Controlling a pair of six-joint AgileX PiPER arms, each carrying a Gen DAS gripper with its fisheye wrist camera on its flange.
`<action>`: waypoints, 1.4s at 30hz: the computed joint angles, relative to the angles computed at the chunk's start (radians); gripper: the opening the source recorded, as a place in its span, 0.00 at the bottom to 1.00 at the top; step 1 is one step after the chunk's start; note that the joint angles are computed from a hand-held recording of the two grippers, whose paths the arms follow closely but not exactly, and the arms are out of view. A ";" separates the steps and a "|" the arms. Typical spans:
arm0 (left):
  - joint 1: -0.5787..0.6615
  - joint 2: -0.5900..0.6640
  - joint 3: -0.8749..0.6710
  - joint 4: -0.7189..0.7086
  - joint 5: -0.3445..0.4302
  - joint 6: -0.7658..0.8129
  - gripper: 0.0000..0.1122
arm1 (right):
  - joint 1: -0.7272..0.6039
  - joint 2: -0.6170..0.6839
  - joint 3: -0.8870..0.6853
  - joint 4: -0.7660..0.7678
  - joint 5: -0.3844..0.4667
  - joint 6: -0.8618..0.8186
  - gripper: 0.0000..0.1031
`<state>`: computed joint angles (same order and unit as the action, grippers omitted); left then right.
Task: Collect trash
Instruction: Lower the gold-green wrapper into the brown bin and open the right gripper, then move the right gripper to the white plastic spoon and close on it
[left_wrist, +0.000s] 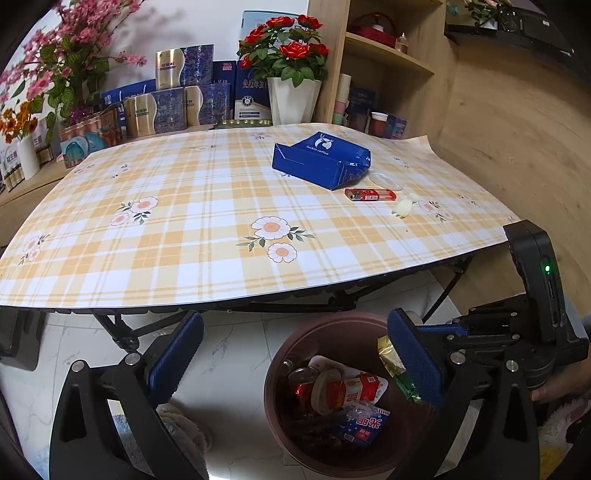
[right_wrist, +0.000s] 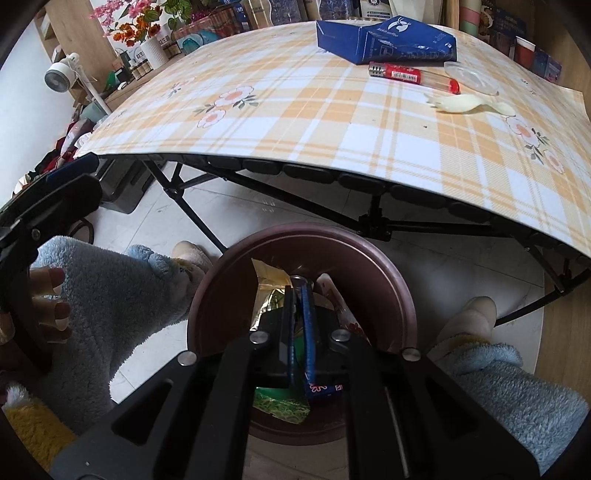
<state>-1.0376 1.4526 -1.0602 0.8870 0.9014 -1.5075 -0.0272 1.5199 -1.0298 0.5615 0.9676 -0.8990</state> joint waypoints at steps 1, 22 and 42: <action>0.000 0.003 -0.003 -0.001 0.003 -0.001 0.87 | -0.001 -0.005 0.005 0.000 -0.004 -0.001 0.44; 0.004 0.010 -0.046 0.009 0.109 0.003 0.87 | -0.141 -0.030 -0.094 0.108 0.039 0.039 0.94; 0.261 0.136 -0.354 -0.150 -0.066 0.400 0.86 | -0.174 0.449 -0.787 0.067 0.184 0.616 0.34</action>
<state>-0.7770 1.5881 -1.4146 0.7372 0.8356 -1.1077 -0.2009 1.9692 -1.8164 0.6288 1.1513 -0.2834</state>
